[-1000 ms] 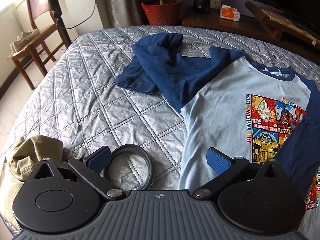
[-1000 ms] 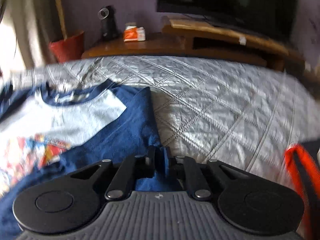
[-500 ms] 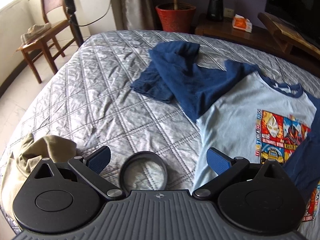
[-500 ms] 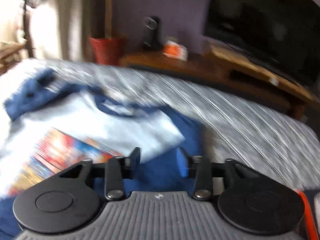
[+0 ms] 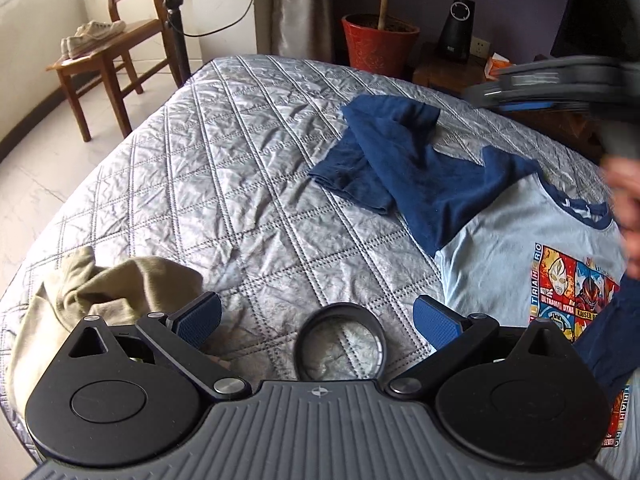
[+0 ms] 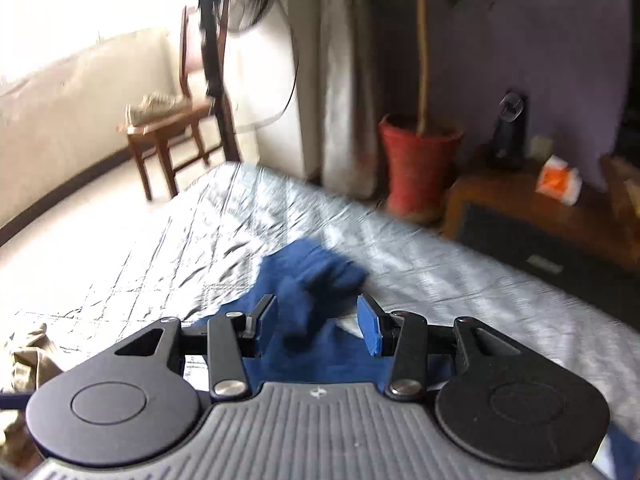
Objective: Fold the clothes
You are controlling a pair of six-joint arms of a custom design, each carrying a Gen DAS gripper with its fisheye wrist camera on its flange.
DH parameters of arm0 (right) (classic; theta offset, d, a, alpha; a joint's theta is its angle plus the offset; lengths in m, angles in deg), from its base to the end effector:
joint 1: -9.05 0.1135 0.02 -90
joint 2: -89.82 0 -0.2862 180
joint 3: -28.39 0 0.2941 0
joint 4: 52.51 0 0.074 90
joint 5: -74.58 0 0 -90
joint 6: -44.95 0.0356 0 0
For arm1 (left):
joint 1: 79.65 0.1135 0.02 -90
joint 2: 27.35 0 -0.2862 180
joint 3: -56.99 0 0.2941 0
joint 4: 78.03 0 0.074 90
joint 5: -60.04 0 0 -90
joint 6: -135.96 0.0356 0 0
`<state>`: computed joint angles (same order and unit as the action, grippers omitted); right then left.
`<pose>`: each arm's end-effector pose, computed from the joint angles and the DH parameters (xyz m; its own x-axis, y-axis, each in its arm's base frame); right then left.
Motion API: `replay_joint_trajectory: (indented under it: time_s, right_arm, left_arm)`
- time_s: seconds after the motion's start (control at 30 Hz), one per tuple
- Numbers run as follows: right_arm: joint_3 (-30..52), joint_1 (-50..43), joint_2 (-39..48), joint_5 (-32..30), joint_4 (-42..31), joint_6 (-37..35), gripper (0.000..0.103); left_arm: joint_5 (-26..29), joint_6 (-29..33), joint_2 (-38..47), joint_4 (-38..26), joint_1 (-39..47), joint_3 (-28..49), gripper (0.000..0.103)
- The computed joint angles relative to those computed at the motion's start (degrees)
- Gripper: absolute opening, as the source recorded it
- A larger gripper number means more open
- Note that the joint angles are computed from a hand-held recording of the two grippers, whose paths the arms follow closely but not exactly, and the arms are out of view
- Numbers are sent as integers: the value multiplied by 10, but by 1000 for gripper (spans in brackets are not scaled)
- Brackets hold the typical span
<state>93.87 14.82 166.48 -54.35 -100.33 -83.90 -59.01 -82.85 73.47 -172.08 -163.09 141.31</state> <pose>0.2911 0.0519 0.2478 -0.4131 -0.5322 -0.7390 -0.8466 0.5234 0.0964 0.0536 -0.3148 0.2127 -0.6249 -0.5289 -0.5743 -0.6399 0.7684 -0.0114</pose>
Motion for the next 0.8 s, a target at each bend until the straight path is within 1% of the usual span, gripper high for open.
replay_joint_trajectory:
  time_s: [0.03,0.1,0.17,0.27,0.33,0.37,0.47,0.5,0.53,0.57,0.67,0.73,0.8]
  right_arm:
    - [-5,24,7,15,22,23,40]
    - [-21,58,4,29,47,47,40]
    - [-27,99,16,49,68,53,42]
    - [-50,154,21,103,116,53,48]
    - [-58,187,34,136,150,65,49]
    - [-58,200,44,155,164,75,49]
    - [-62,212,65,186,195,95,49]
    - [-61,212,72,193,195,93,36]
    - [-60,211,80,200,192,88,15]
    - [-59,203,80,194,183,85,2]
    - [-70,150,39,117,170,89,2]
    - [-67,96,-1,47,134,67,2]
    - [-51,19,-37,-47,71,18,2]
  left_arm:
    - [0,-5,-4,-1,-3,-4,103]
    - [1,-15,-14,-2,-9,-14,103]
    - [5,-30,-24,-5,-15,-25,103]
    - [10,-63,-40,-13,-26,-40,103]
    - [14,-82,-48,-18,-32,-48,103]
    - [17,-87,-53,-17,-34,-54,103]
    - [18,-98,-63,-11,-38,-62,103]
    - [16,-100,-64,-12,-40,-61,103]
    - [14,-100,-63,-14,-40,-60,103]
    - [13,-100,-62,-17,-41,-57,103]
    - [17,-107,-64,-15,-42,-61,103]
    - [20,-110,-64,-14,-41,-63,103]
    - [23,-112,-65,-13,-39,-65,103]
